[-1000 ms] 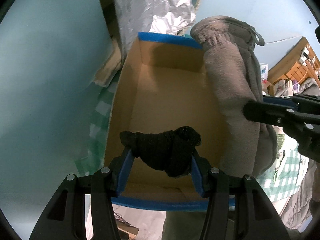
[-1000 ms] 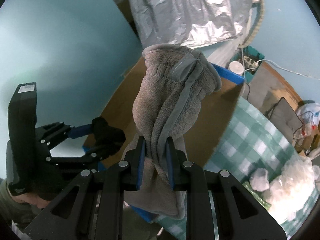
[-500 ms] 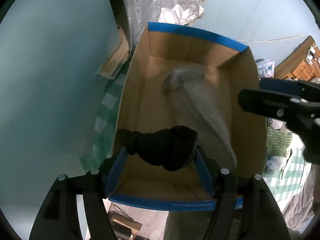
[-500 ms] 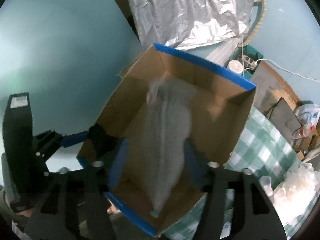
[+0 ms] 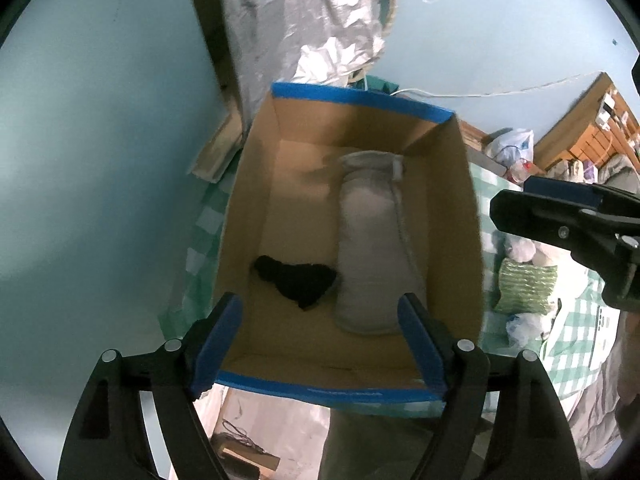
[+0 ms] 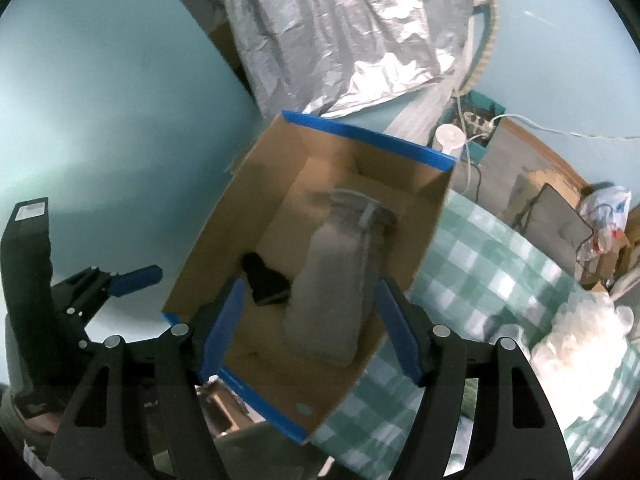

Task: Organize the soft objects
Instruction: 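Open both grippers to drop the mitten and sock into the cardboard box, then move both grippers back over the table toward the green foam sheet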

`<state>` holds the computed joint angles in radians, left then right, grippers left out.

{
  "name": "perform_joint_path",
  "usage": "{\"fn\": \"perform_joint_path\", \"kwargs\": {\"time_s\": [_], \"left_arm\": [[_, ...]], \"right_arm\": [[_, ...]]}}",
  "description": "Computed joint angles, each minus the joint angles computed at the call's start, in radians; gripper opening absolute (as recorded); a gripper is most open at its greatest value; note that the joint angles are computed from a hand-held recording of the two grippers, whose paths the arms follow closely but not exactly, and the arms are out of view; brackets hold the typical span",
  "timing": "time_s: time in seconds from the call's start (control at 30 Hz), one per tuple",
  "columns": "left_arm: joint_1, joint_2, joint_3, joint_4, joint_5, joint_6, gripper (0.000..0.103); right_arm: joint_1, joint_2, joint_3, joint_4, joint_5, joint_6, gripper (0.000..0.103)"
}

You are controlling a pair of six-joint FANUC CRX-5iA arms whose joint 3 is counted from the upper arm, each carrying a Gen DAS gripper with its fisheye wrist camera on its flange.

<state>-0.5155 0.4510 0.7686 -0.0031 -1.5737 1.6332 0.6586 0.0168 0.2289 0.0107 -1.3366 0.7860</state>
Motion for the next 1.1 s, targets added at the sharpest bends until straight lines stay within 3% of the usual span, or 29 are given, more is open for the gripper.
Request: {"fn": "perform_joint_path", "kwargs": {"time_s": [0.57, 1.1], "left_arm": [[-0.1, 0.064, 0.144, 0.031, -0.035, -0.072, 0.082], [-0.204, 0.201, 0.361, 0.05, -0.121, -0.122, 0.082]], "right_arm": [[0.025, -0.204, -0.159, 0.121, -0.025, -0.199, 0.071], [0.05, -0.42, -0.329, 0.212, -0.153, -0.369, 0.071]]}}
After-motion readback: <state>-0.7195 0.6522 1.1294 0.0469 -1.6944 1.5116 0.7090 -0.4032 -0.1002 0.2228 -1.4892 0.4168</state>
